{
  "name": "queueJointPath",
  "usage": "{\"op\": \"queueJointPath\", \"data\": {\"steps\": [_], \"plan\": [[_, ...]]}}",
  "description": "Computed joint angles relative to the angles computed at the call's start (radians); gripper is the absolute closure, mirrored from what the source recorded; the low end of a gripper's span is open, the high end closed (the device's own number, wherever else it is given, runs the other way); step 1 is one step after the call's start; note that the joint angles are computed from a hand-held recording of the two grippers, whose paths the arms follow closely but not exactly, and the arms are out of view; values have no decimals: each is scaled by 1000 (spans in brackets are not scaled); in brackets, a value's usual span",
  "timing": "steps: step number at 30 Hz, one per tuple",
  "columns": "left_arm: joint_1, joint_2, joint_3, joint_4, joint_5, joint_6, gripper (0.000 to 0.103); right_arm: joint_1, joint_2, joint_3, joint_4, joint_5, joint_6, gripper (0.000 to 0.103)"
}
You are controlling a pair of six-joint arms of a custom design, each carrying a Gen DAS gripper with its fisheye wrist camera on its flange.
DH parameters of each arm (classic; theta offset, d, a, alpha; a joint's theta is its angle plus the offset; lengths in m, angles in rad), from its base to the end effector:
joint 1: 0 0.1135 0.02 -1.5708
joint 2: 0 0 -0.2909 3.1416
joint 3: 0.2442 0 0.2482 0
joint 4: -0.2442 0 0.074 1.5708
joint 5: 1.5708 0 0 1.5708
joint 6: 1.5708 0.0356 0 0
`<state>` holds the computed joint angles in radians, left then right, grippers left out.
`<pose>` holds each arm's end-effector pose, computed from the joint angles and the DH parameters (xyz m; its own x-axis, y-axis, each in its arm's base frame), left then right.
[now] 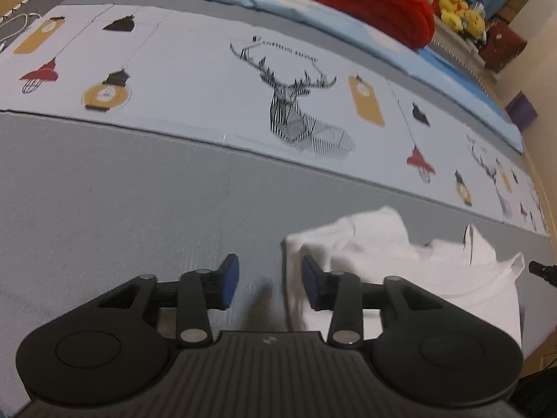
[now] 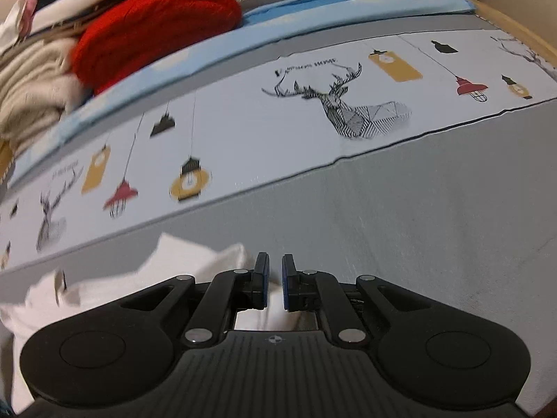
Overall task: Fold small clothes
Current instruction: 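Carry the held hem with both tools over the shirt toward the collar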
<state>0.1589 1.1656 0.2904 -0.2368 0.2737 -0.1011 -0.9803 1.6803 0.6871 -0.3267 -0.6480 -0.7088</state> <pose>0.1533 0.0148 0.1373 -0.8773 -0.2390 -0.4162 -0.1233 0.9503 -0.2858 0.1620 -0.2032 0.1345 -0.7862 0.2409 -0.5691 0.0884 0.9553 0.2823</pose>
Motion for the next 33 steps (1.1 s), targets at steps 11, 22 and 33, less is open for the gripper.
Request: {"op": "queueJointPath", "data": {"steps": [11, 22, 33], "plan": [[-215, -3, -38, -4, -98, -28, 57, 6, -17, -44, -73, 68, -196, 87], [-320, 264, 51, 235, -136, -185, 57, 205, 14, -71, 120, 134, 58, 87], [-312, 328, 69, 332, -134, -186, 99, 228, 74, -23, 154, 84, 191, 101]]}}
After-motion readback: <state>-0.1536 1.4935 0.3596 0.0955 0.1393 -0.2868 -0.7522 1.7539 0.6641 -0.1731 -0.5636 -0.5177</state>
